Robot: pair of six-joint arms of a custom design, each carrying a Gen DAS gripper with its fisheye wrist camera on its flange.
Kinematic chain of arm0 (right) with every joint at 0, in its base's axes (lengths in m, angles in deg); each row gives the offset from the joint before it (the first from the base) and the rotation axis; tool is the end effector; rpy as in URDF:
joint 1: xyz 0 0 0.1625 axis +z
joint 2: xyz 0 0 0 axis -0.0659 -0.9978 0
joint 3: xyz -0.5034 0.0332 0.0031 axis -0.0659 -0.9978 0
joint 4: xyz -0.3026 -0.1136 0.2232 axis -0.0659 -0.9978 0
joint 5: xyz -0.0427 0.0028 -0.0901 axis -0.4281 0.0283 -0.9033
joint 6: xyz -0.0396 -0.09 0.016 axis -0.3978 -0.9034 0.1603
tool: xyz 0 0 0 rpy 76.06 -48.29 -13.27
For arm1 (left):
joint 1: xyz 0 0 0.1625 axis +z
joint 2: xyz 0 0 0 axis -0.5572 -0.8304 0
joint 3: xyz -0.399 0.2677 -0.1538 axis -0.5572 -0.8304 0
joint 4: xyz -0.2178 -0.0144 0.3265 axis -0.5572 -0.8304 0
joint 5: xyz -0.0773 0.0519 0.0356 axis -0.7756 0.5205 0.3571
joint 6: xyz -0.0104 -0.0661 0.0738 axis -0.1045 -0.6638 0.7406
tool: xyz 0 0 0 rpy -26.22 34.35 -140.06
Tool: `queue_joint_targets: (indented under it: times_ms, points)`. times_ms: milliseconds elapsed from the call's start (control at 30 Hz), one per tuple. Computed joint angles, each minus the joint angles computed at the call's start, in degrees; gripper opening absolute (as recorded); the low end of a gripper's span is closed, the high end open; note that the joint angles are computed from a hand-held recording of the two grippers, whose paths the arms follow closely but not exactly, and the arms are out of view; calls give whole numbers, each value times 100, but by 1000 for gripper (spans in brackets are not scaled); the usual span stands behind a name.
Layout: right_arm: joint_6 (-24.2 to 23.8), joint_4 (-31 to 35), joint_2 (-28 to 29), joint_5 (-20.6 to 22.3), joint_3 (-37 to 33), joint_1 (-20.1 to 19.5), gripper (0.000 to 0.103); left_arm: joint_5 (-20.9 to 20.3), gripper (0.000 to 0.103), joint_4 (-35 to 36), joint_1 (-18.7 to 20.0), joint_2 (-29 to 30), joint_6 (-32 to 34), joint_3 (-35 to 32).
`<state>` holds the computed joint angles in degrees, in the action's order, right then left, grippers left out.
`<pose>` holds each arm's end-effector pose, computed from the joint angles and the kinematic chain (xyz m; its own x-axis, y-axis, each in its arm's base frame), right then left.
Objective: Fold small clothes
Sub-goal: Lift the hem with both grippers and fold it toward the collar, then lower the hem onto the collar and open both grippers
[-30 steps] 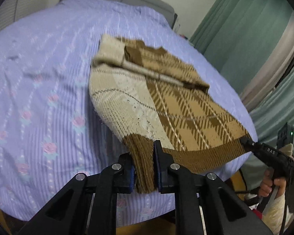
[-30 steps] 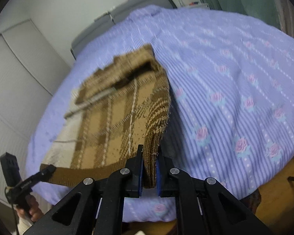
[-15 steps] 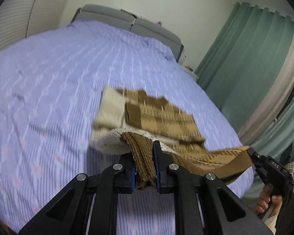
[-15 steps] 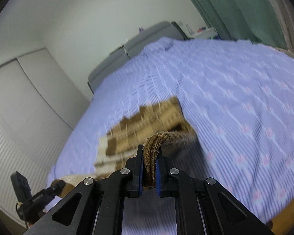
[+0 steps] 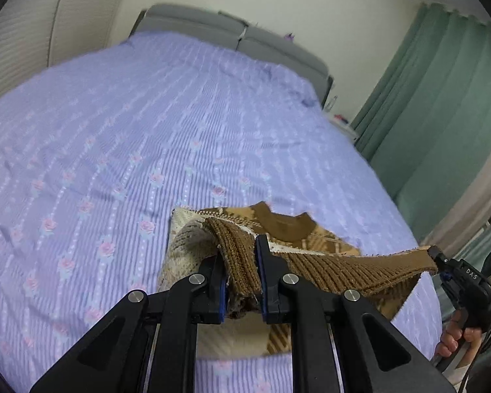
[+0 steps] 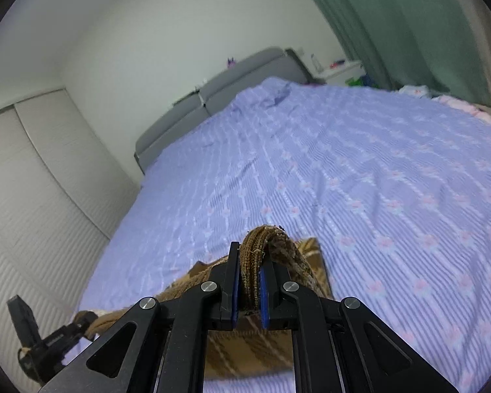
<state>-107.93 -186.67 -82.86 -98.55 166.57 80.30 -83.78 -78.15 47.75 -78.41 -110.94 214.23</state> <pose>0.0467 -0.4761 0.3811 -0.9071 -0.3662 0.2074 -0.4123 0.6745 -0.6124 -0.3356 -0.3080 0.1466 -0.8600 -0.4109 -0.3026 0.0572 0.5117 -0.8573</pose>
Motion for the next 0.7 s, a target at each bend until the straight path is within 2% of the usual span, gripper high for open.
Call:
queue_joint_targets:
  times_ms: [167, 233, 300, 533, 633, 667, 700]
  points:
    - [195, -307, 782, -765, -363, 305, 10, -239, 16, -1356, 746, 226, 850, 228]
    - [253, -371, 1053, -1032, -486, 360, 10, -307, 16, -1786, 930, 337, 1044, 307]
    - [303, -417, 1321, -1301, -624, 398, 10, -360, 16, -2020, 1070, 411, 1177, 340]
    - [535, -429, 1766, -1649, -868, 280, 10, -495, 20, -2480, 1344, 574, 1575, 395]
    - [468, -538, 1836, -1673, -849, 279, 12, -588, 28, -2394, 1373, 543, 1891, 280]
    - [470, -547, 1839, -1673, -841, 293, 17, -632, 37, -2374, 1343, 517, 2002, 261]
    - [442, -438, 1794, -1676, -842, 316, 32, -637, 47, -2365, 1290, 487, 2055, 265]
